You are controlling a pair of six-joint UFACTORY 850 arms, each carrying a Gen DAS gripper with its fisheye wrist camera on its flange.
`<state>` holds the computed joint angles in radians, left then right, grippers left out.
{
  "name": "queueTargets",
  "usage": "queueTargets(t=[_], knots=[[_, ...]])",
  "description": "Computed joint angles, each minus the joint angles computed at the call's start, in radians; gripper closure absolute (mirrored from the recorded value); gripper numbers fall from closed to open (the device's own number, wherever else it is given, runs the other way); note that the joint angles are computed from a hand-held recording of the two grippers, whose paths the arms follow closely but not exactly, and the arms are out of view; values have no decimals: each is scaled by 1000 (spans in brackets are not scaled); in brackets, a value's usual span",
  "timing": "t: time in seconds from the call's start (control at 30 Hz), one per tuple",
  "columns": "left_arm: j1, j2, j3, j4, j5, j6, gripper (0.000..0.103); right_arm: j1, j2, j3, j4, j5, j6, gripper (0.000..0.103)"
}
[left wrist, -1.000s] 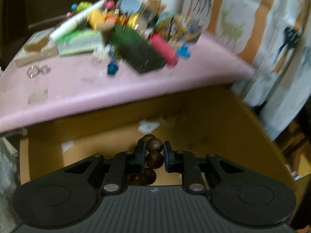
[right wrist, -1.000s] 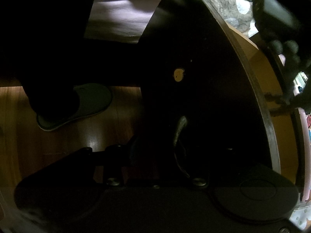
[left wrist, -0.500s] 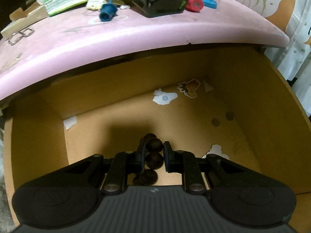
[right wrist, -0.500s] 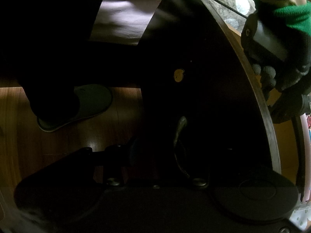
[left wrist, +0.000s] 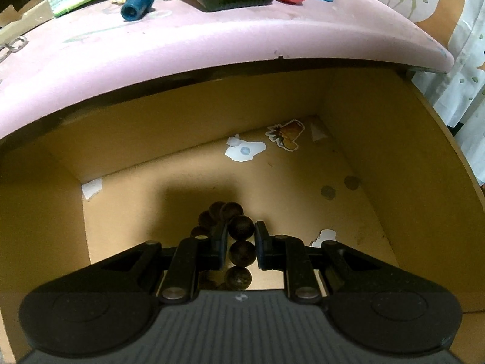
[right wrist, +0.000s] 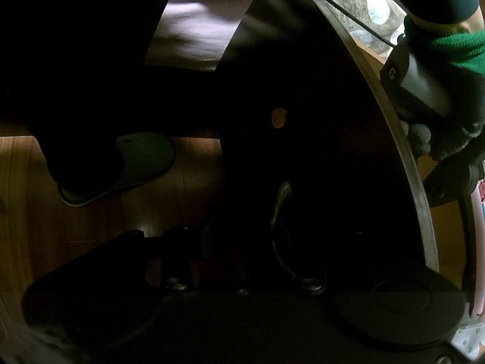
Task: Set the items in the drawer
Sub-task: 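Open the left gripper to drop the bracelet onto the drawer floor, then move the left gripper to the blue pawn piece and grasp it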
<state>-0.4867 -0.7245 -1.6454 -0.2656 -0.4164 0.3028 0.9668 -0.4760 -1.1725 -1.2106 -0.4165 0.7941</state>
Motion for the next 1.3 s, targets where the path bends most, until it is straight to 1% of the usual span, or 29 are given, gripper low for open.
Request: queueTargets(t=[0.3,0.33,0.37,0.4,0.43,0.47,0.83,1.03,1.3], knots=[[5,-17,-24,-33,-24,4,86,3,-2,-5,7,-7,1,59],[6,-19,-27,-35,-29,7,83,3,-2,-5,7,-7,1,59],[6,-18,-26,-39,-29,12,72,3,-2,-5,7,-6,3,59],[6,-17,-24,-45,-26,20,65,3,-2,-5,5,-6,4,59],[7,-14,-20,-51,-21,24,46,3,-3,-5,4,-6,6,59],[8,-11,-16,-57,-16,26,41,4,-3,-5,3,-6,6,59],[13,31,31,-103,12,69,41,7,-5,-6,6,-14,9,59],[19,55,52,-108,23,66,41,11,-7,-10,16,-23,4,59],[23,76,68,-47,29,-1,41,12,-12,-18,39,-36,-20,58]])
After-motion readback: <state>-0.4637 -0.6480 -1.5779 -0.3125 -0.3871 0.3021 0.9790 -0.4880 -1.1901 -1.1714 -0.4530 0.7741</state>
